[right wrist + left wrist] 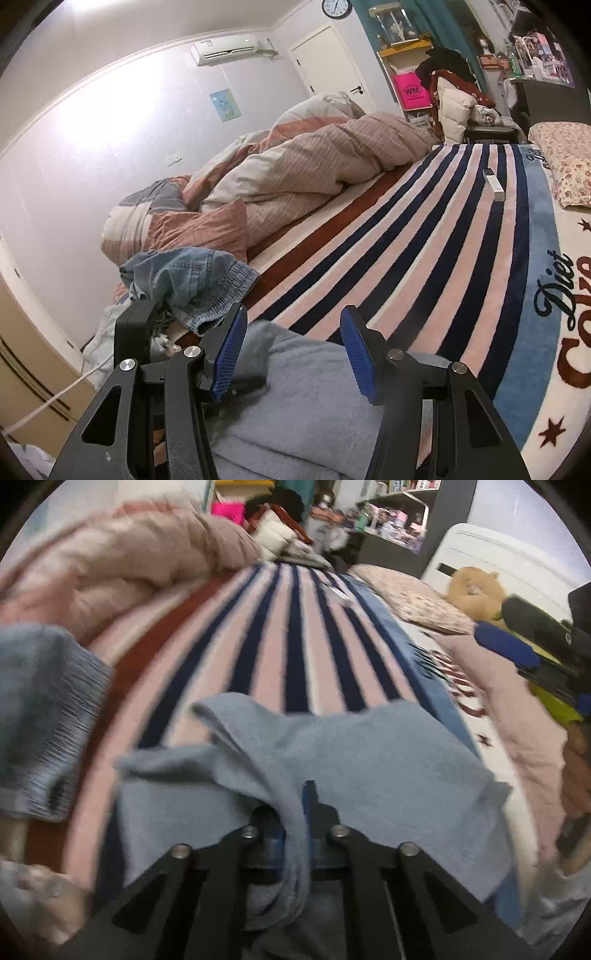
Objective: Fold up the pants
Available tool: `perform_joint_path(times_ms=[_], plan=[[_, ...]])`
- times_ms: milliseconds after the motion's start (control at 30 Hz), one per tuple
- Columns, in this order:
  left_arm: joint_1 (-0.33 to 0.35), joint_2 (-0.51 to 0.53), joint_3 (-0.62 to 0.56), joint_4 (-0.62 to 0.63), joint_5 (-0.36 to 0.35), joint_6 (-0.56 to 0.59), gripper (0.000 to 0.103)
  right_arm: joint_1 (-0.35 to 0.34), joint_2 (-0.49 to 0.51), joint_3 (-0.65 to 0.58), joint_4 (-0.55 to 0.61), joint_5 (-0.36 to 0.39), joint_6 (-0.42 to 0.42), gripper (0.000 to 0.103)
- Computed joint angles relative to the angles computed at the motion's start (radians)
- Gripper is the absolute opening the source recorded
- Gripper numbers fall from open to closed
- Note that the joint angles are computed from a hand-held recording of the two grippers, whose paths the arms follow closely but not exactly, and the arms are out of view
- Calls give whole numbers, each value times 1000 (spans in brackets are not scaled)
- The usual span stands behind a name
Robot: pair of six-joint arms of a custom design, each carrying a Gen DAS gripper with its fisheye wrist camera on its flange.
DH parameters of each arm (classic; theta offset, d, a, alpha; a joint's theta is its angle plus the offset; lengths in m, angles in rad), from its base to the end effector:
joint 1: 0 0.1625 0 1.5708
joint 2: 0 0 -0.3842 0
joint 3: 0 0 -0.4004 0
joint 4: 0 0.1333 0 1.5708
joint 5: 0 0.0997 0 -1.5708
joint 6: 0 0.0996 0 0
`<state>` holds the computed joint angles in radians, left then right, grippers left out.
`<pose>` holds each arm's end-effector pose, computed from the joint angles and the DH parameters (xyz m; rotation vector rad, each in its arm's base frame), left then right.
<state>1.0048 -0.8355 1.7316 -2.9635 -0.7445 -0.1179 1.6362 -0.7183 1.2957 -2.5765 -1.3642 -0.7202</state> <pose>-0.1622 -0.6405 0.1229 0.2694 2.3663 -0.9133 0.2028 -0.7443 0.1495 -1.2113 2.7468 -0.7181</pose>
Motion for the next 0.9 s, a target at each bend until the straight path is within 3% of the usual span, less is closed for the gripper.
perform_joint_path(times_ms=[133, 233, 367, 400, 500, 533, 667, 767, 900], plan=[[-31, -73, 87, -100, 106, -15, 5, 2, 5, -3, 2, -12, -7, 49], [-52, -109, 126, -39, 244, -78, 5, 4, 19, -26, 37, -35, -21, 49], [-26, -159, 160, 87, 242, -193, 9, 22, 51, -48, 44, -170, -103, 49], [-28, -159, 165, 104, 256, -209, 14, 25, 60, -52, 34, -202, -118, 49], [-46, -162, 185, 129, 332, -263, 43, 26, 75, -64, 36, -249, -152, 49], [-54, -167, 198, 85, 332, -240, 49, 23, 72, -65, 43, -238, -151, 49], [-86, -164, 216, -40, 298, -152, 49, 18, 59, -62, 64, -193, -149, 49], [-102, -163, 228, -120, 191, -74, 53, 30, 41, -20, 29, -215, -181, 49], [-102, -147, 219, -115, 80, -31, 56, 35, -23, 67, 23, -177, -215, 49]])
